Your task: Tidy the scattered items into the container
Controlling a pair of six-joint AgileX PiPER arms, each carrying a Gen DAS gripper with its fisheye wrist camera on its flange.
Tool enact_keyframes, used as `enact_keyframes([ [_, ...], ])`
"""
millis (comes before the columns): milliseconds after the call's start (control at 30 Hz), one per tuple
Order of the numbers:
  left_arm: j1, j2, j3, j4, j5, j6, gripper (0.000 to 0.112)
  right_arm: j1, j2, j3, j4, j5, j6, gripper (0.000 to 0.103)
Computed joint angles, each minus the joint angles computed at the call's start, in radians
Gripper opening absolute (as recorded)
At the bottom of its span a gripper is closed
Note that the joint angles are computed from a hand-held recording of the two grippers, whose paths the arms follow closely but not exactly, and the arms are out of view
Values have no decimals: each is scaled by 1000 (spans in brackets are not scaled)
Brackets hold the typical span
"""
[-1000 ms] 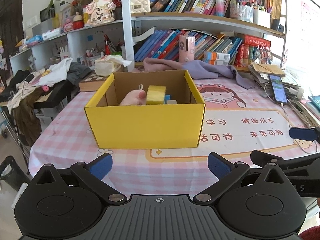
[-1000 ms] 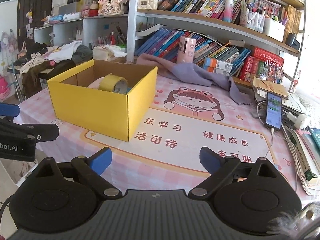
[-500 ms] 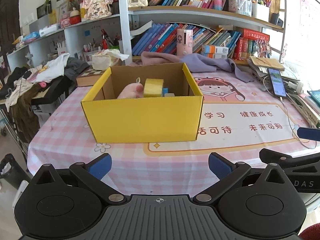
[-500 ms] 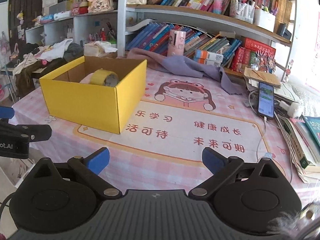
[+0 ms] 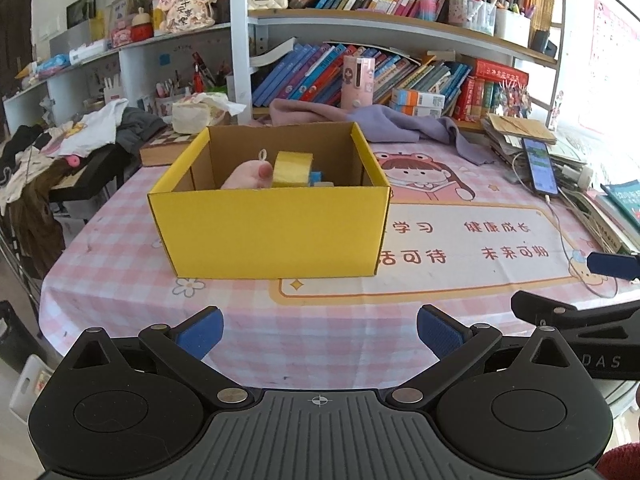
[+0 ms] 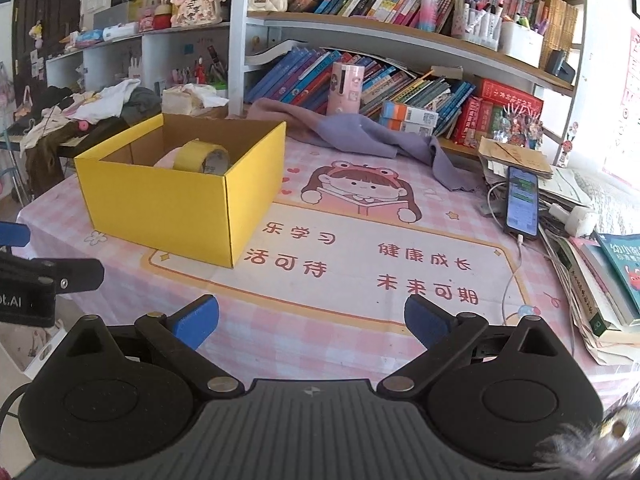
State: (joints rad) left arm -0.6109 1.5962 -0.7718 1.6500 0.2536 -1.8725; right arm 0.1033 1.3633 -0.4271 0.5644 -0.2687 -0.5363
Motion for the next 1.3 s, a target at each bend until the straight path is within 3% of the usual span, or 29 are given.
enact_keyframes([
  [600, -5, 19, -21, -158, -35, 148, 103, -11, -22, 22, 70, 23, -48, 101],
  [1300, -40, 46, -60, -339, 4, 331, 103, -28, -14, 13, 86, 43, -69, 103],
])
